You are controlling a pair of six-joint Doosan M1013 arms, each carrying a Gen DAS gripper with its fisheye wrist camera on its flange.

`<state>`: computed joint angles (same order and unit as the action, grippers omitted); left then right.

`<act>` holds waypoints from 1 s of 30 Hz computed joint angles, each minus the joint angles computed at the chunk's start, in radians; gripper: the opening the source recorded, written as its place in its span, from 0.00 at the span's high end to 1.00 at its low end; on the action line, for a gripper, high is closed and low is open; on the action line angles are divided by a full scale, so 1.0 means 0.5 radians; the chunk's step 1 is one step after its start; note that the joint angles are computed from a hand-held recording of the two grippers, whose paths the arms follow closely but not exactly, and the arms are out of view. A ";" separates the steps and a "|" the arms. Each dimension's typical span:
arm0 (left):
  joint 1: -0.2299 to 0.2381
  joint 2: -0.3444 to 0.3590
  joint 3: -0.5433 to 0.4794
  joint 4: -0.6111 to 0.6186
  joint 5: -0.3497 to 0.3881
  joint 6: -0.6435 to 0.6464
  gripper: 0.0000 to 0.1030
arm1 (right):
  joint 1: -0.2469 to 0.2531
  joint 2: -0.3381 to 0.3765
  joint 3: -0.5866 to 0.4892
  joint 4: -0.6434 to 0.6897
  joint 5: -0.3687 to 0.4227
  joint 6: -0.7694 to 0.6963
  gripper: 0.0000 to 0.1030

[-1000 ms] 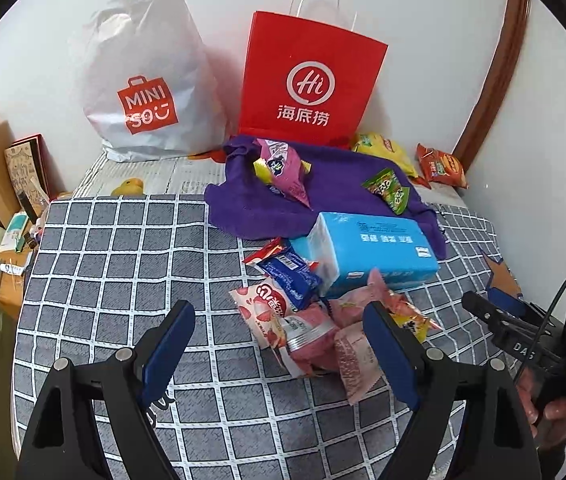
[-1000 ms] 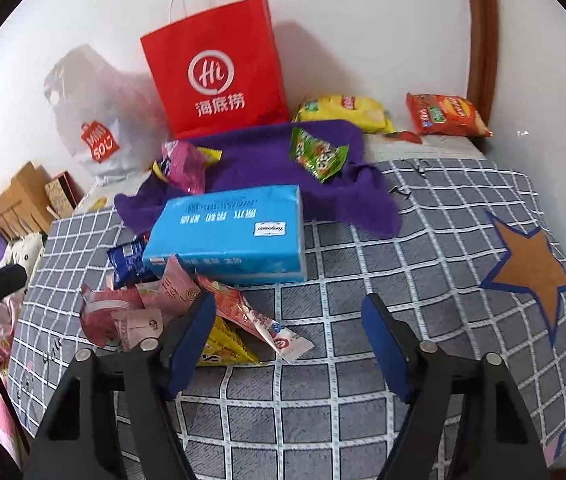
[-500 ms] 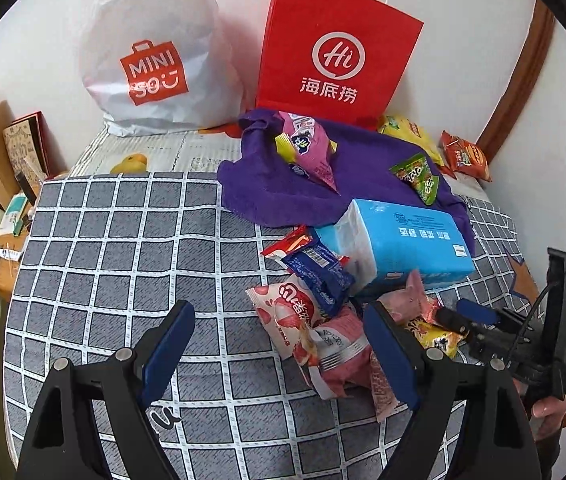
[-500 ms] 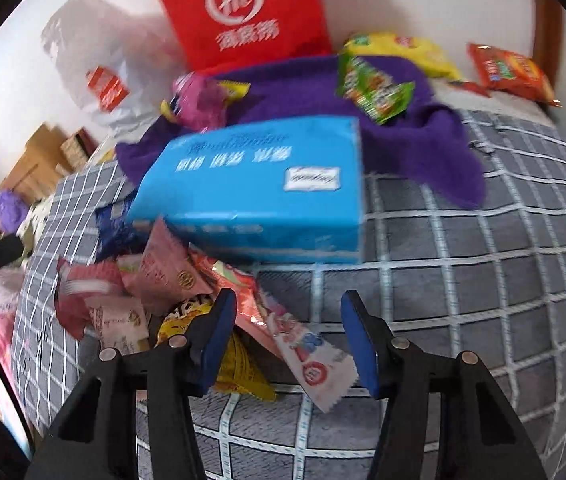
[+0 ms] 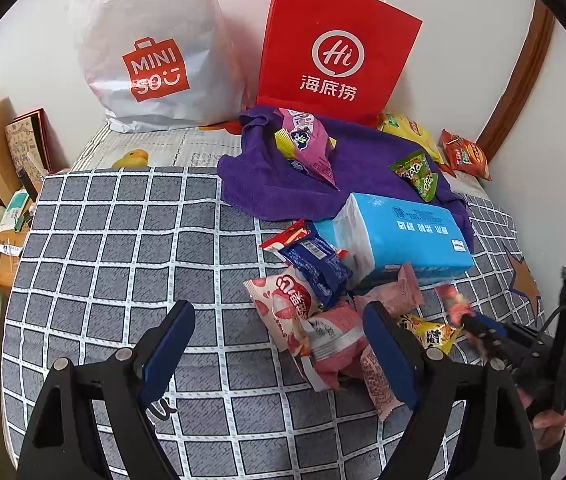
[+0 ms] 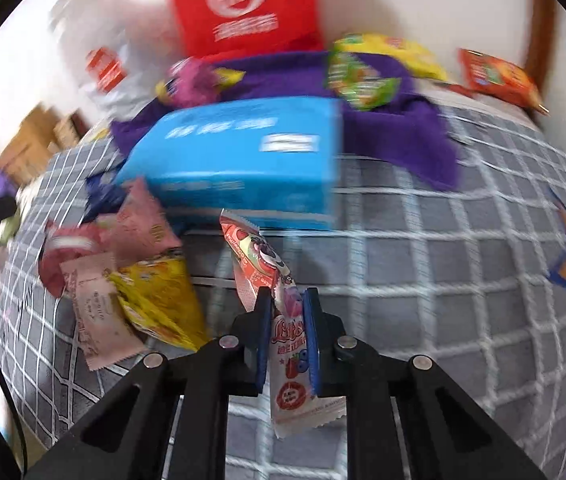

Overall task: Organize snacks
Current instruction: 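Grasp the pink Lotso packet with the right tool while the left tool grasps a pink-white packet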

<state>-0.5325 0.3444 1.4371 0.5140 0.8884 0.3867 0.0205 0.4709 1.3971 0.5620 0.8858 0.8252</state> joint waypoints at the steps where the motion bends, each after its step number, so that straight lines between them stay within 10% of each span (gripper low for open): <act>1: -0.004 -0.001 0.003 0.002 0.000 -0.007 0.17 | -0.021 -0.009 0.012 0.015 -0.012 0.037 0.84; 14: -0.045 0.013 -0.005 -0.006 0.027 -0.002 0.17 | -0.082 -0.013 0.112 0.223 -0.075 -0.241 0.57; 20: -0.043 0.029 -0.004 -0.029 0.044 0.012 0.17 | -0.020 -0.073 0.241 0.130 -0.424 -0.394 0.76; 30: 0.000 0.109 -0.051 -0.166 -0.003 0.128 0.18 | -0.049 -0.042 0.207 0.182 -0.416 -0.305 0.78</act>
